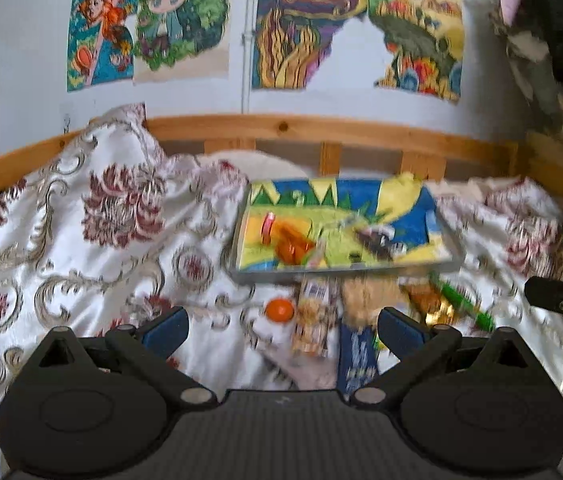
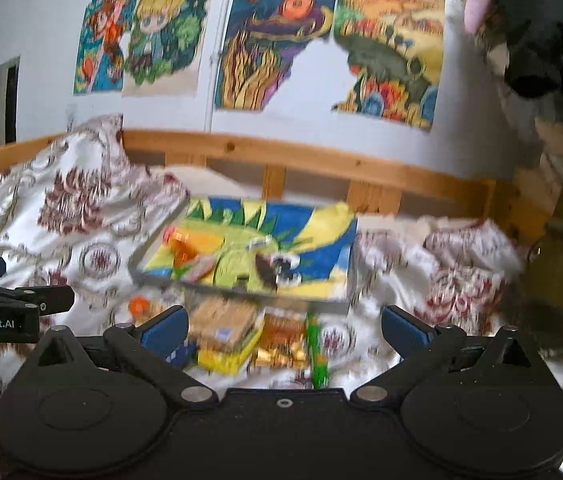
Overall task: Organize snacks
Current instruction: 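Withdraw both tools from the tray back toward the remaining snacks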
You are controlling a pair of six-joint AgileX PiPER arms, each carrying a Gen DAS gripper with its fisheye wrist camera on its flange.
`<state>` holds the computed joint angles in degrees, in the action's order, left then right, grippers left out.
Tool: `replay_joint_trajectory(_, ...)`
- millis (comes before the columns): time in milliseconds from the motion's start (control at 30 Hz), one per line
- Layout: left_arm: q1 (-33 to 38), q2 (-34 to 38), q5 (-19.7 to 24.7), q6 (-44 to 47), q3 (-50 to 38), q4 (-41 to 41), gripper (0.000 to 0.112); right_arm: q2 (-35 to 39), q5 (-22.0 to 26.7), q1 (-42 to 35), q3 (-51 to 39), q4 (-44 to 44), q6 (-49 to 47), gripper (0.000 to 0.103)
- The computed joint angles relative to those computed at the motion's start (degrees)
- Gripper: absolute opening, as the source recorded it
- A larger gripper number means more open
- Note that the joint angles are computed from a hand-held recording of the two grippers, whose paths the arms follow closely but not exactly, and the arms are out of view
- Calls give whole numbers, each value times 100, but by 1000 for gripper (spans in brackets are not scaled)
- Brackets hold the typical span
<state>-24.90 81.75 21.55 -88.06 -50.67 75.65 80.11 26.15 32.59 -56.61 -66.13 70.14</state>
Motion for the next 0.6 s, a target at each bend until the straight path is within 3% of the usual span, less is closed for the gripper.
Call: replay_joint_trajectory(600, 285, 52, -41, 2226, 279, -2340, 103, 144, 470, 404, 281, 1297, -965, 102)
